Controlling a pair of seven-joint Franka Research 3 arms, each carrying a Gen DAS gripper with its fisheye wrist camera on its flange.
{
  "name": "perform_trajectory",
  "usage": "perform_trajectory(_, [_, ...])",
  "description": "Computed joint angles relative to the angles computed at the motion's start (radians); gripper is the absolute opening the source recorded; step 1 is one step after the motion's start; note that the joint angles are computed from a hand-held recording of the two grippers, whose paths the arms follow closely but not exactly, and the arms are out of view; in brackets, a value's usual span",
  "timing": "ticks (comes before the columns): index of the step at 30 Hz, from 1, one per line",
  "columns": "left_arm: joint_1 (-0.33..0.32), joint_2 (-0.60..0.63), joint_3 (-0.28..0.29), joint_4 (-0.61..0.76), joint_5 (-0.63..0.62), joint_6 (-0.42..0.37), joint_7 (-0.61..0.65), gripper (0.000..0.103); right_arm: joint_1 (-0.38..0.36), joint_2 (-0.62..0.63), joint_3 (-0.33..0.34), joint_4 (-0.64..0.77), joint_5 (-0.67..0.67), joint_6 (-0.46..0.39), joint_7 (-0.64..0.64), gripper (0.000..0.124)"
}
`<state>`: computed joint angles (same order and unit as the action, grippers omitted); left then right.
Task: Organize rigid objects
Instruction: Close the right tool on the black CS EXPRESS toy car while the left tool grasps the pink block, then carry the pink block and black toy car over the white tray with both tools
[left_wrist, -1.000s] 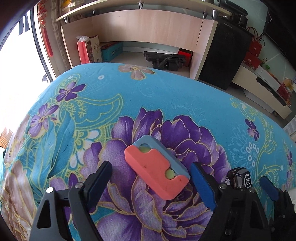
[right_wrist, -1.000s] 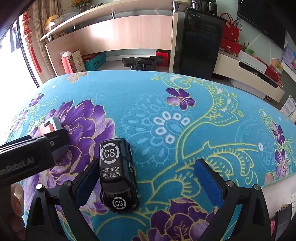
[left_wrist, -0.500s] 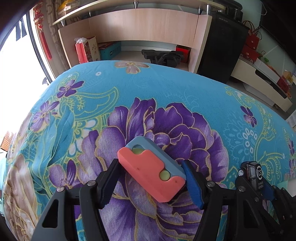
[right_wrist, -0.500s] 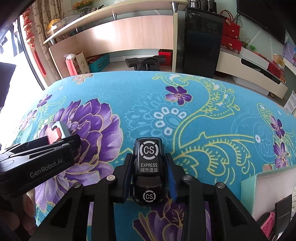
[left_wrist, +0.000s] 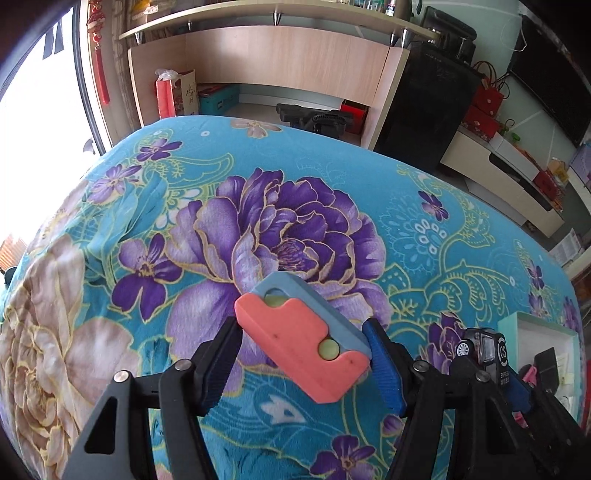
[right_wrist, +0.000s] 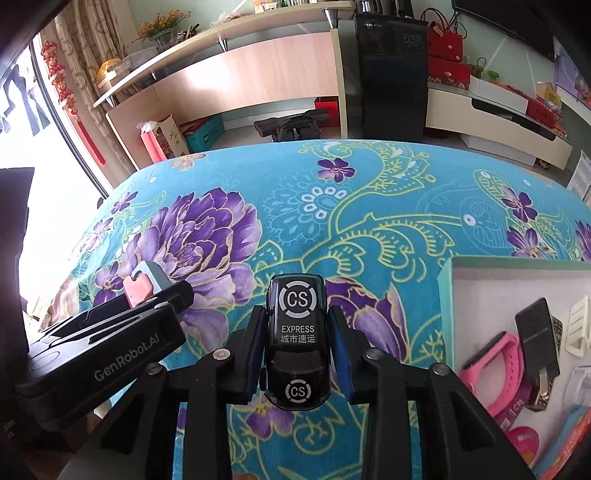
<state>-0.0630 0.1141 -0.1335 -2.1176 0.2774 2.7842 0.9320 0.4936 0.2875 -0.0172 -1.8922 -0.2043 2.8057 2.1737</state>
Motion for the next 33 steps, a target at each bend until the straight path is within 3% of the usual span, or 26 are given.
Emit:
perform_trajectory(6, [-0.013,-0.092,-0.004,-0.075,0.048,0.023,-0.080,0.070,0.014,-0.131,-0.022,-0.148,-0.132,0.031,0.149,0.035])
perform_trajectory(18, [-0.033,-0.229,-0.043,-0.190,0.128,0.088,-0.157,0.070,-0.127,-0.351,0.080,-0.377,-0.319,0.058,0.400,0.035])
perform_trajectory(33, [-0.097,-0.237,-0.071,-0.174,0.112,0.136,-0.073,0.070,-0.381,-0.570,0.216,-0.569,-0.262,0.033,0.444,0.035])
